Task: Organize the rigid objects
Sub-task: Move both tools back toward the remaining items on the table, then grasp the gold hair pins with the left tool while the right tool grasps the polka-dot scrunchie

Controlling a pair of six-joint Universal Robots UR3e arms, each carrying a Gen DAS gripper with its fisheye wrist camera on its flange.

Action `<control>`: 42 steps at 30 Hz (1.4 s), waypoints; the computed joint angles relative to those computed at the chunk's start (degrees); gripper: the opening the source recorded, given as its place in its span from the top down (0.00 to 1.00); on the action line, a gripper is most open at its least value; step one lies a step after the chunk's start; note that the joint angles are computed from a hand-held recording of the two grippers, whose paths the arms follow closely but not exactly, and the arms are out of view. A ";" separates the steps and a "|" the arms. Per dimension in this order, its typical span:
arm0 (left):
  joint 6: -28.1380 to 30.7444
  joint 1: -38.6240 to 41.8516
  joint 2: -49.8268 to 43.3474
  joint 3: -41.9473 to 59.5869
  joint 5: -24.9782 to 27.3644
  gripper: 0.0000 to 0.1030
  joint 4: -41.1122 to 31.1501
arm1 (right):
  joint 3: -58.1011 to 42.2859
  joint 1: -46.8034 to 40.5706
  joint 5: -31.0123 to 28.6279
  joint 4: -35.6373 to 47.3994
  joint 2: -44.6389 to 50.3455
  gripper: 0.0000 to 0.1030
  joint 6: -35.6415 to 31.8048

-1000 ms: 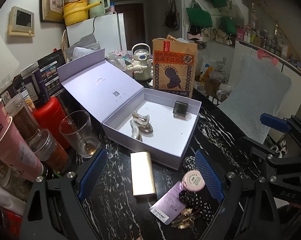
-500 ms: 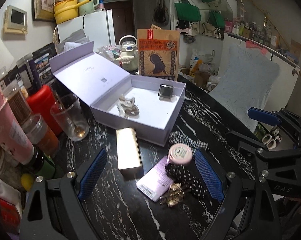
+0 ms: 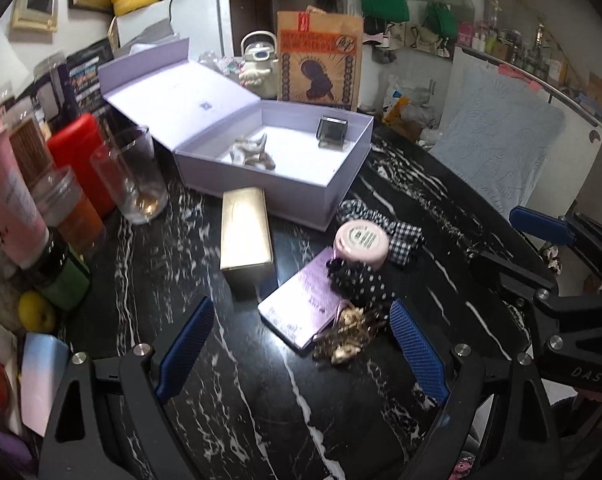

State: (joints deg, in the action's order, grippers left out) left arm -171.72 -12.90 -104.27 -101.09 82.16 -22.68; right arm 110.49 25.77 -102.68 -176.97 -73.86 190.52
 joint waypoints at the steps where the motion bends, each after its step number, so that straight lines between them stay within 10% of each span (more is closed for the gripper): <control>1: -0.19 0.25 0.22 -0.90 -0.12 0.12 0.38 | 0.51 -0.13 0.53 -0.47 0.18 0.28 0.18; 13: 0.15 2.00 1.68 -8.87 -0.29 0.12 6.56 | 1.03 -1.79 8.69 -5.76 6.74 0.28 -0.15; 24: 0.03 4.99 2.29 -13.21 -3.81 0.12 8.52 | -1.36 -2.87 14.06 -5.08 12.09 0.47 -1.06; 32: 0.02 5.44 2.34 -14.05 -6.04 0.12 10.10 | -1.59 -4.09 18.16 -6.50 14.00 0.78 -2.06; 42: 0.30 2.98 0.03 -12.84 -7.39 0.12 12.38 | 5.57 -4.93 16.25 -8.03 8.32 0.81 -1.55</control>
State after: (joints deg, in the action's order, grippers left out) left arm -171.42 -9.92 -104.24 -113.93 74.77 -10.30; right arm 116.07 20.84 -86.43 -185.00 -65.54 188.98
